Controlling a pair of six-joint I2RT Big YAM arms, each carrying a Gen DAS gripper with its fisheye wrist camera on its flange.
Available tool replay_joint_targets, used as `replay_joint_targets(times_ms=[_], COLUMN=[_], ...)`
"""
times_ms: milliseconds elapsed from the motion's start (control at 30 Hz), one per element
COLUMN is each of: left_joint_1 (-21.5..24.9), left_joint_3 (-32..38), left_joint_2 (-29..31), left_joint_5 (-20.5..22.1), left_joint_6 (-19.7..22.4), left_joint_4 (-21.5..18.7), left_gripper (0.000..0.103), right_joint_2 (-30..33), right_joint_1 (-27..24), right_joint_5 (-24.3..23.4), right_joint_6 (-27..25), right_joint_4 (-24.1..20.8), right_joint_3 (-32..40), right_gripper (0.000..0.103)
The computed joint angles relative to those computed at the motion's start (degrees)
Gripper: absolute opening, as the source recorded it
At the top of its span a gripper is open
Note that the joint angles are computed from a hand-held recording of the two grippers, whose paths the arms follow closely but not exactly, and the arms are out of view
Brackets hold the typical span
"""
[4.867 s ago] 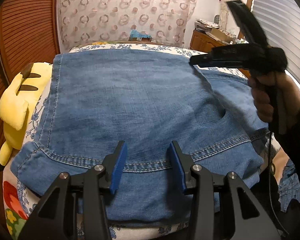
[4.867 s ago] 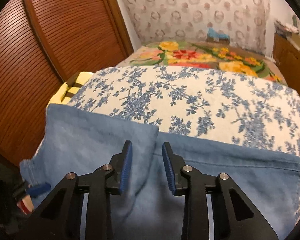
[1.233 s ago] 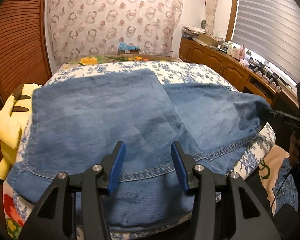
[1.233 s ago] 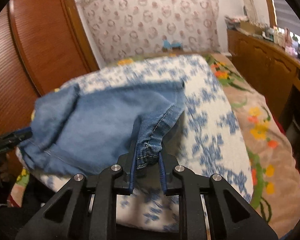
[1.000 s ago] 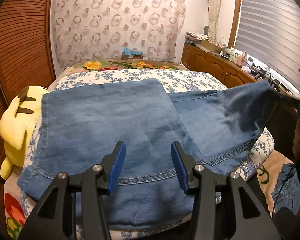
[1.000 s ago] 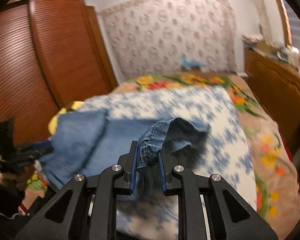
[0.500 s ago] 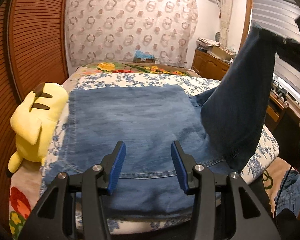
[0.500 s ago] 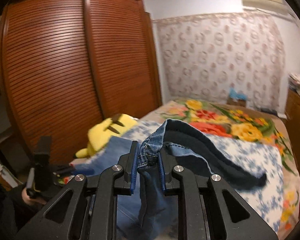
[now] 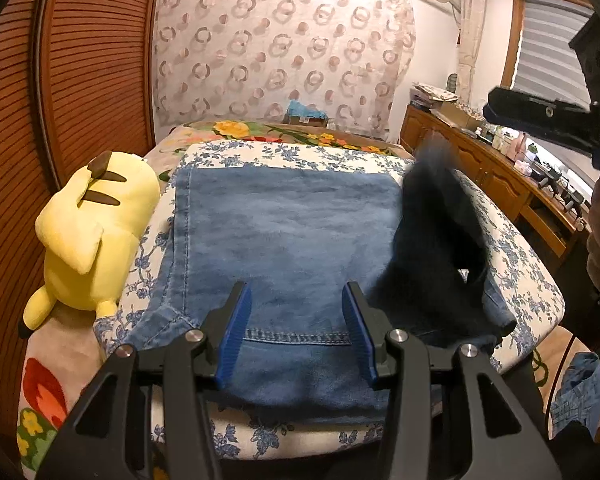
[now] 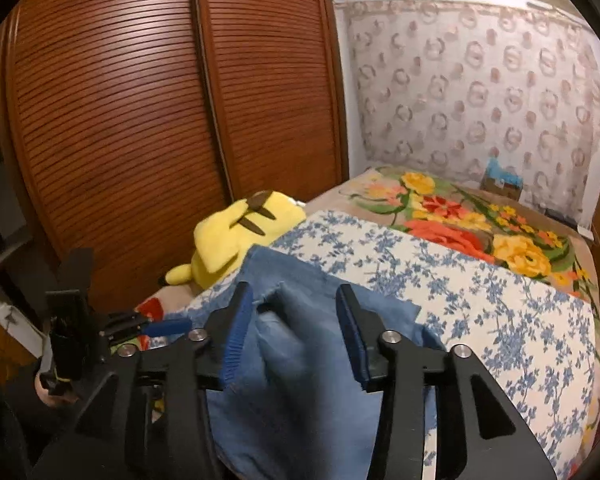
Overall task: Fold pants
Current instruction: 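Fold the hem over the jeans with the right tool and release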
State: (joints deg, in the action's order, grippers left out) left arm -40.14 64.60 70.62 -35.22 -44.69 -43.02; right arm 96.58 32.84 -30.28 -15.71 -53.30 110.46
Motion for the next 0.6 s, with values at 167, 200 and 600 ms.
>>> replay_joint_targets(times_ms=[167,200,600], left_joint_1=[0.3,0.3,-0.3], left_joint_3=[0.2,0.1,-0.4], left_joint_2=[0.3,0.4,0.7], left_joint_5=[0.5,0.5,2.4], left_joint_6=[0.8,0.8,2.8], left_joint_4=[0.5,0.5,1.6], left_gripper=[0.046,0.046,0.046], right_joint_2=[-0.3,-0.4,-4.2], right_joint_1=[-1.9,-2.4,-6.5], right_joint_5=[1.8,2.1,5.1], right_joint_6=[0.4,0.4,0.7], right_joint_4=[0.1,0.1,-0.8], right_joint_3=[-1.9,-2.6,-16.1], right_gripper=[0.048,0.048,0.052])
